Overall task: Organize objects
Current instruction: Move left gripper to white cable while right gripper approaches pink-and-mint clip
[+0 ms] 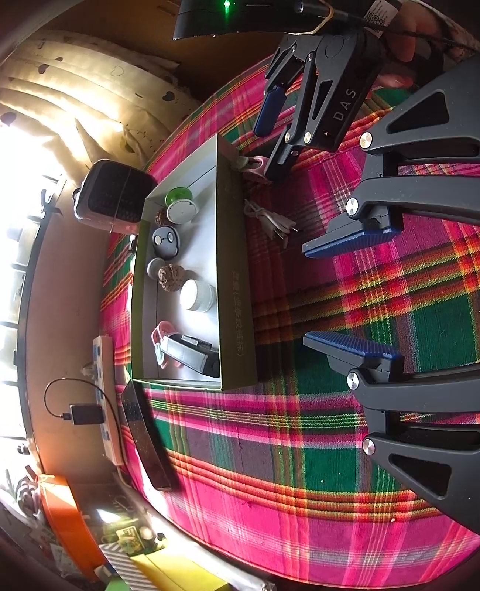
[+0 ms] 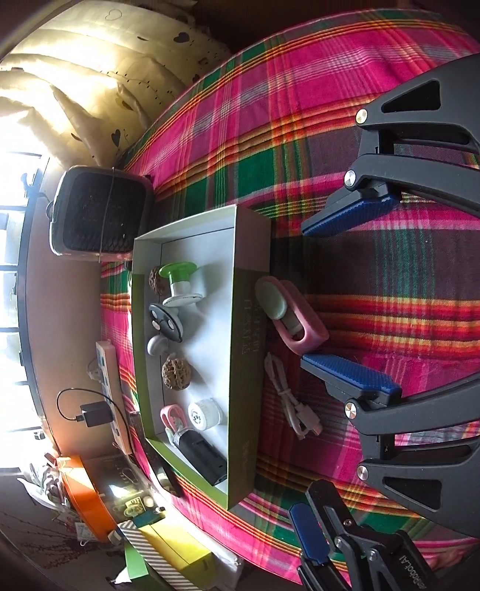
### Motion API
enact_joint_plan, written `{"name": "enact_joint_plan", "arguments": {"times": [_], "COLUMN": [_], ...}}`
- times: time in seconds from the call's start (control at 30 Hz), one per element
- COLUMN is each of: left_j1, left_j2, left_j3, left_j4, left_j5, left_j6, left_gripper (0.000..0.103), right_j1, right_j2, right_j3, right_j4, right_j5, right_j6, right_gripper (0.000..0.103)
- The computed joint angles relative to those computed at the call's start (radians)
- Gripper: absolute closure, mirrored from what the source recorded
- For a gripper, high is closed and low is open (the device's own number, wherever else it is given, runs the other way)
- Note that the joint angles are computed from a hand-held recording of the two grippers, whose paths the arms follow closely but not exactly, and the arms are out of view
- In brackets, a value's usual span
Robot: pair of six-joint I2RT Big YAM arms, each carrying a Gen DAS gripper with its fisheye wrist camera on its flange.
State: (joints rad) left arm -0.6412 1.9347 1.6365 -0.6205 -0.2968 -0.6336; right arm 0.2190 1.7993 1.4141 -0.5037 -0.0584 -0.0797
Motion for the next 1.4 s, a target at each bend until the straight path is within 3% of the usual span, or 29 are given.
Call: {"name": "enact_joint_plan", "arguments": {"times": [0.27,0.43,0.8,1.07,1.4], "left_j1": [0.000,0.001,0.000,0.002,-0.003], "left_j2": [0.014,0.024,0.047,0.075,0.147], "left_j3": [0.023,0.039,0.076,0.127,0.249], "left_j4": [-0.007,-0.013,-0.037,-0.054,-0.128], "left_j5": [0.026,0.033,0.052,0.070,0.082], "left_j6": [0.020,0.027,0.044,0.081,0.131], "left_gripper": [0.063,0.063,0.063,0.063,0.063], "right_j1": [-0.031,-0.027,-0.014,-0.031,-0.059], "right_j2": [-0.015,-0.031,0.046,0.048,0.043], "right_j3": [-0.018,-0.024,0.076,0.075,0.066], "right_j4": [-0.016,-0.011,-0.049,-0.054,-0.041], "right_j5": [0.001,-0.083,-0.005,0.028,0.014], "right_j6": [0.036,0.038,0.071,0.062,0.043], "right_gripper": [0.038,0.038,0.038,0.038,0.040]}}
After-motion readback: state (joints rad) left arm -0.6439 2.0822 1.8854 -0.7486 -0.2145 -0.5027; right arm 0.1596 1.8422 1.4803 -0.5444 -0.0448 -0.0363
